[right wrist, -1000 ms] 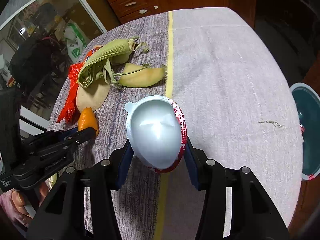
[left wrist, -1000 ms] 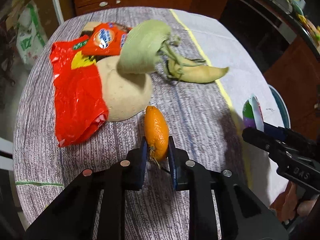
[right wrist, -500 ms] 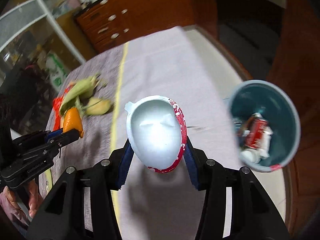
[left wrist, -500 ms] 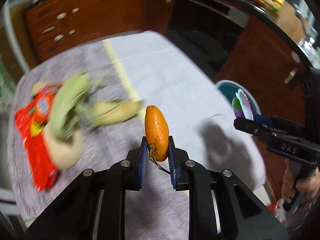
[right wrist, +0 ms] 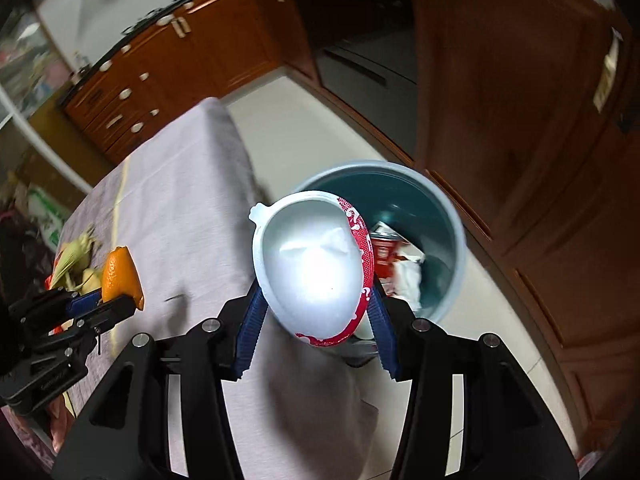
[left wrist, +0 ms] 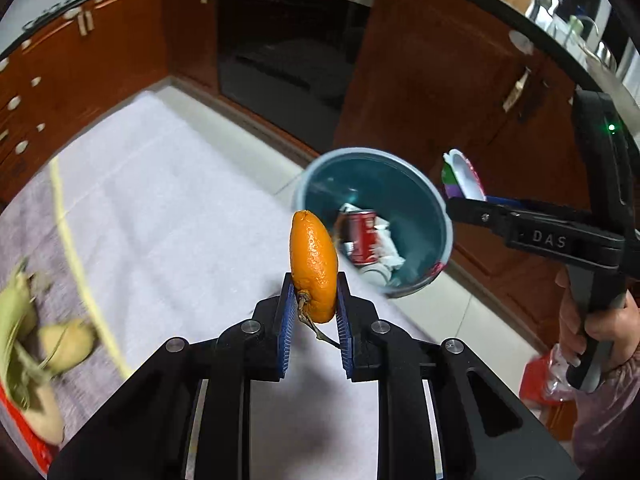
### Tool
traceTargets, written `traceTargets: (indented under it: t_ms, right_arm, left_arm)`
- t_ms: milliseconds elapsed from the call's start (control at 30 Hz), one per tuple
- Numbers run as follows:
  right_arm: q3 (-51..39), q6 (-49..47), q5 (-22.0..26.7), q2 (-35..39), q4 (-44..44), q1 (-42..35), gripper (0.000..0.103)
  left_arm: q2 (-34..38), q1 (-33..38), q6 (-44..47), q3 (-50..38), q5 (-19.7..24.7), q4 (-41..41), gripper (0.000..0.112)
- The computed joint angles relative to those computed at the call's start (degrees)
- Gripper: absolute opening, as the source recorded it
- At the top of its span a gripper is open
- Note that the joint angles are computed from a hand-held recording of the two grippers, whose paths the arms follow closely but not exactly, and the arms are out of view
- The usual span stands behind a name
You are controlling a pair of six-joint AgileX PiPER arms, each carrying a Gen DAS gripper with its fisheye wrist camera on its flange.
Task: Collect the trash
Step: 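Carry the bowl and orange over the bin and open both tools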
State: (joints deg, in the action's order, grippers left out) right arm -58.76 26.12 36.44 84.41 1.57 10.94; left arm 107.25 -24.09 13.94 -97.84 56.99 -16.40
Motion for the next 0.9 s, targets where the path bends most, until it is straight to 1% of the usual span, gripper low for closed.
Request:
traceTargets:
  t_ms: [133, 200, 267, 300, 333, 367, 467, 533, 567, 633, 733, 800, 833, 867, 900]
  right_arm:
    - [0.2, -5.6, -0.9, 3.6, 5.1, -4.0, 0.047]
    - [0.2, -8.0, -1.2, 5.3, 7.6, -5.3, 0.047]
    - [-0.2, -11.2, -1.4, 7.4, 11.0, -6.7, 0.05]
    - [-0.3, -13.6, -1.4, 8.5, 13.9, -7.7, 0.053]
    - [-0.5, -14.5, -1.5, 9.3, 15.1, -8.2, 0.064]
    - [-0.3, -14.7, -2.2, 9.5, 15.2, -8.4, 0.069]
    - [-0.7, -15.4, -2.6, 10.3, 15.6, -9.2, 0.071]
    - [-0.8, -15.5, -2.6, 10.3, 15.6, -9.8, 0.076]
    - [-0.5, -15.7, -2.8, 9.9, 15.4, -10.1, 0.077]
    - [-0.6, -15.7, -2.2, 9.7, 14.8, -10.5, 0.078]
    - [-1.0, -15.4, -1.4, 9.0, 14.5, -11.5, 0.082]
    - [-1.2, -14.7, -1.3, 8.7, 13.8, -12.1, 0.083]
    - [-1.1, -14.3, -1.2, 8.3, 13.5, -12.3, 0.085]
    - [-1.0, -14.3, -1.1, 7.9, 13.6, -12.6, 0.086]
    - [-1.0, -13.9, -1.1, 7.6, 13.4, -12.5, 0.087]
  left_arm:
    - [6.6, -2.7, -1.6, -7.6, 2.2, 0.9, 0.02]
    - [8.3, -3.8, -1.3, -9.1, 2.6, 1.2, 0.02]
    - [10.3, -4.5, -1.1, -10.9, 3.2, 1.3, 0.02]
    - [11.6, -4.9, -1.1, -12.3, 3.7, 1.4, 0.02]
    - [12.2, -5.0, -1.0, -13.0, 4.1, 1.4, 0.02]
    - [12.6, -5.1, -0.6, -12.8, 4.0, 1.4, 0.02]
    - [15.9, -5.7, -1.3, -16.3, 5.5, 1.9, 0.02]
    - [18.0, -6.2, -1.8, -19.0, 6.6, 2.1, 0.02]
    - [18.9, -6.3, -1.8, -20.3, 7.2, 2.1, 0.02]
    - [20.5, -6.8, -1.8, -22.3, 8.0, 2.2, 0.02]
    - [23.3, -7.6, -2.7, -26.6, 10.0, 2.1, 0.021]
    - [24.4, -7.9, -3.0, -28.4, 10.7, 2.0, 0.024]
    - [24.9, -8.1, -3.3, -29.5, 11.6, 2.0, 0.031]
    - [25.1, -8.3, -3.5, -30.2, 12.0, 2.3, 0.046]
    - [24.6, -8.6, -3.3, -29.4, 11.2, 2.6, 0.055]
